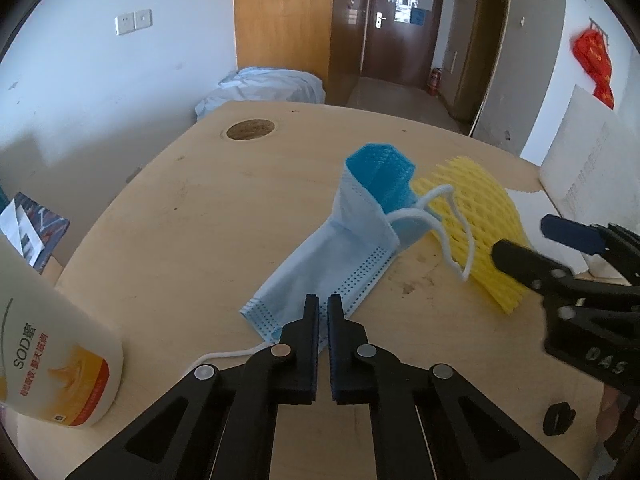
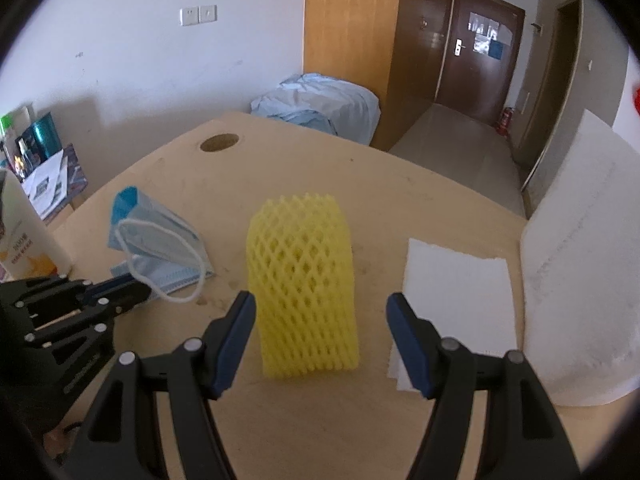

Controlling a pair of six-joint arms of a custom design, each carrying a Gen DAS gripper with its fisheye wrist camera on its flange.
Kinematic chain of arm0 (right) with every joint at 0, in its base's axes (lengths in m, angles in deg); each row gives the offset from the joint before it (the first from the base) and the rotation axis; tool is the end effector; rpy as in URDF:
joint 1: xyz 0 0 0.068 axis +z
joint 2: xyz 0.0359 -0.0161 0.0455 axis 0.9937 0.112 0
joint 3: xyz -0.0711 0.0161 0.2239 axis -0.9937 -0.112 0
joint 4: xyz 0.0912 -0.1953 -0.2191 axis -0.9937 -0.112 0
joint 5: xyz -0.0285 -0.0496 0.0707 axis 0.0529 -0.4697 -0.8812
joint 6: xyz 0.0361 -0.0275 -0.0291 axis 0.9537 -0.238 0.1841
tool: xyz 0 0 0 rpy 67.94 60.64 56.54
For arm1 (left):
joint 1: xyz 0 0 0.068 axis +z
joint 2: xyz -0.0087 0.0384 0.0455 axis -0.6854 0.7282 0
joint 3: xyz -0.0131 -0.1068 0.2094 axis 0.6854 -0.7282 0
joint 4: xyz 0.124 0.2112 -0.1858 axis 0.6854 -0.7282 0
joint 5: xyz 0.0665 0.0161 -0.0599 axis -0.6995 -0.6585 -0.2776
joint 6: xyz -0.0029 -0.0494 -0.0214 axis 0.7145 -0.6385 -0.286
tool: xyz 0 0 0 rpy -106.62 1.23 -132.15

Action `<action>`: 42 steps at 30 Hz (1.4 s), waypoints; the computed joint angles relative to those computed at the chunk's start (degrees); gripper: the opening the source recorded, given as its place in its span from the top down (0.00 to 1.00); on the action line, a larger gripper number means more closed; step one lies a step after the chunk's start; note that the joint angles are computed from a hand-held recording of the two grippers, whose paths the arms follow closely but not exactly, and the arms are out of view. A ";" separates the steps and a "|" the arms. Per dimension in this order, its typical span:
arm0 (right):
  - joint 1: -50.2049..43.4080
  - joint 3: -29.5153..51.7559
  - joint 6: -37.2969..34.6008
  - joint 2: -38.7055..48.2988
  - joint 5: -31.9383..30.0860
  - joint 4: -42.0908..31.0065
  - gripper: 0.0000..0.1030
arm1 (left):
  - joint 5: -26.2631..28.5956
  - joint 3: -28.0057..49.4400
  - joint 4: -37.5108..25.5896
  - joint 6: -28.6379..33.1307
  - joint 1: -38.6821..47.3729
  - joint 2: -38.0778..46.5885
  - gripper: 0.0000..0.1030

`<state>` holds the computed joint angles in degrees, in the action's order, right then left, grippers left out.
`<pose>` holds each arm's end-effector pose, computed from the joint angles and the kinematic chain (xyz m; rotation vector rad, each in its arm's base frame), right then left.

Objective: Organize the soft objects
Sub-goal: 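Close the right tool on the yellow foam net while the left tool closes at the blue mask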

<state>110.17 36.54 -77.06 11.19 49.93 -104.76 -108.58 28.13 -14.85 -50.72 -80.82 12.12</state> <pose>0.3406 0.1822 0.1431 -1.1485 2.1640 0.3940 0.2433 -0.1606 0.1236 -0.7283 2.3554 0.1976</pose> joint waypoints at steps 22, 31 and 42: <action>-0.50 -0.25 -0.24 -1.34 -1.62 -1.76 0.86 | -2.90 0.53 -1.05 0.47 -3.19 -2.02 1.00; -1.37 -2.74 -0.83 -6.30 -2.83 -2.18 0.87 | -7.05 1.52 -5.58 -2.50 -7.36 -4.83 1.00; -3.55 -5.95 -0.32 -13.68 -5.58 -3.42 0.87 | -14.30 8.65 -15.52 -7.83 -15.86 -5.53 1.00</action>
<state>106.62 30.59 -77.38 -2.49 44.35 -108.18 -122.88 36.78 -30.37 -58.56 -96.68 6.59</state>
